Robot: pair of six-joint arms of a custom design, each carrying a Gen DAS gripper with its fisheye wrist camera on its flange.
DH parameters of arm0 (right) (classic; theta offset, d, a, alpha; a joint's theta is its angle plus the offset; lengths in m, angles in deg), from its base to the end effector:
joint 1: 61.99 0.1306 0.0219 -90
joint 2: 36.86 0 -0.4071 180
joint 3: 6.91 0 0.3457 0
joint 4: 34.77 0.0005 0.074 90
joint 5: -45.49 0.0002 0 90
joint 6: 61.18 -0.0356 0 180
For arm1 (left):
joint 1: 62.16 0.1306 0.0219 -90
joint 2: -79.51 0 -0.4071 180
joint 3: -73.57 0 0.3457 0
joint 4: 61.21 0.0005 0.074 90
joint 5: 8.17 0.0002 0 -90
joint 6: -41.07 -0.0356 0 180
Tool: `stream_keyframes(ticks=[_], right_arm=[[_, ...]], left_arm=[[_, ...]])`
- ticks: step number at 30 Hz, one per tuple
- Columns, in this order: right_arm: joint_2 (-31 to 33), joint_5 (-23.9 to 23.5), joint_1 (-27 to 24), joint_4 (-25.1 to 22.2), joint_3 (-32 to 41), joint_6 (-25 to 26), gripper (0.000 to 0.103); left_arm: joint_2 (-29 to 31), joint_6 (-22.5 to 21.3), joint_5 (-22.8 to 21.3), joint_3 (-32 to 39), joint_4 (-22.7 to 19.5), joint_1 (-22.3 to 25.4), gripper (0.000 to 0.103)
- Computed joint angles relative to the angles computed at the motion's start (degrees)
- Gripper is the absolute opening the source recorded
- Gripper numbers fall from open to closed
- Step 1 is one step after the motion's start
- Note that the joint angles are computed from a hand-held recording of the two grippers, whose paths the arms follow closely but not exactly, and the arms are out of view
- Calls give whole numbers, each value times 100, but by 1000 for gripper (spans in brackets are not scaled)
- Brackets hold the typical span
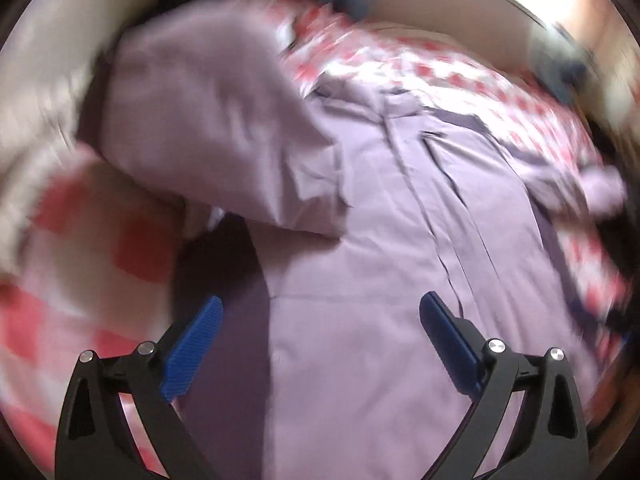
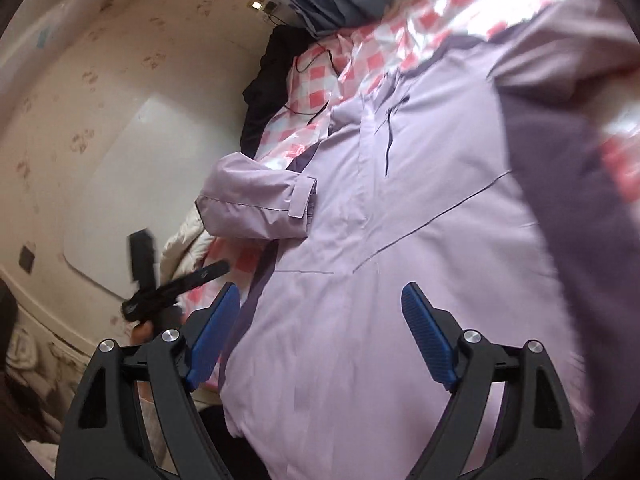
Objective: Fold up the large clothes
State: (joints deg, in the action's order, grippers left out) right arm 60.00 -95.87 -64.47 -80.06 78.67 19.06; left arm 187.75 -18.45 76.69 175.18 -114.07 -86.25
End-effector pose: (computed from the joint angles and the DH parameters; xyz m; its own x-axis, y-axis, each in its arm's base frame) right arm 0.4631 0.0073 0.3867 -0.8900 0.1445 -0.4324 -0.2557 0.6270 0.7358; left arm 0.5015 -0.2213 0.3829 -0.8630 -0.1676 -0.4767 -0.0844 0.9780 -0.1910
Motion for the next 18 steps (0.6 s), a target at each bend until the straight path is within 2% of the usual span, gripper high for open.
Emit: stream_keyframes(ticks=[2, 3, 4, 6, 7, 8, 9, 11, 13, 14, 16, 17, 18], right_arm=[[194, -228, 69, 417, -154, -262, 80], [264, -225, 55, 330, -140, -217, 80], [304, -207, 14, 173, -116, -102, 80], [309, -295, -32, 169, -119, 1, 80], [313, -305, -57, 120, -103, 88, 80], [325, -291, -86, 111, -93, 111, 80], [312, -324, -143, 182, -120, 15, 80], [346, -481, -235, 375, -172, -237, 80], [360, -559, -299, 485, -215, -387, 80], [357, -575, -309, 509, -224, -414, 80], [337, -596, -308, 525, -235, -409, 80], [324, -584, -289, 521, -235, -366, 80], [319, -576, -277, 469, -220, -315, 80]], left_arm=[[128, 486, 427, -151, 467, 256, 95], [225, 673, 438, -147, 575, 345, 95], [375, 800, 364, -45, 568, 401, 95], [798, 935, 221, 355, 394, 497, 93], [961, 950, 135, 524, 332, 512, 86], [1142, 906, 45, 744, 250, 512, 50], [1264, 854, 237, 943, 173, 539, 18], [1200, 882, 69, 1116, 242, 538, 11], [822, 602, -931, 1203, 452, 464, 9], [595, 525, -1247, 1123, 661, 466, 9], [-19, 573, -2017, 910, 1036, 561, 9], [-336, 653, -2170, 757, 1227, 694, 10], [-550, 804, -2191, 700, 1220, 861, 13]])
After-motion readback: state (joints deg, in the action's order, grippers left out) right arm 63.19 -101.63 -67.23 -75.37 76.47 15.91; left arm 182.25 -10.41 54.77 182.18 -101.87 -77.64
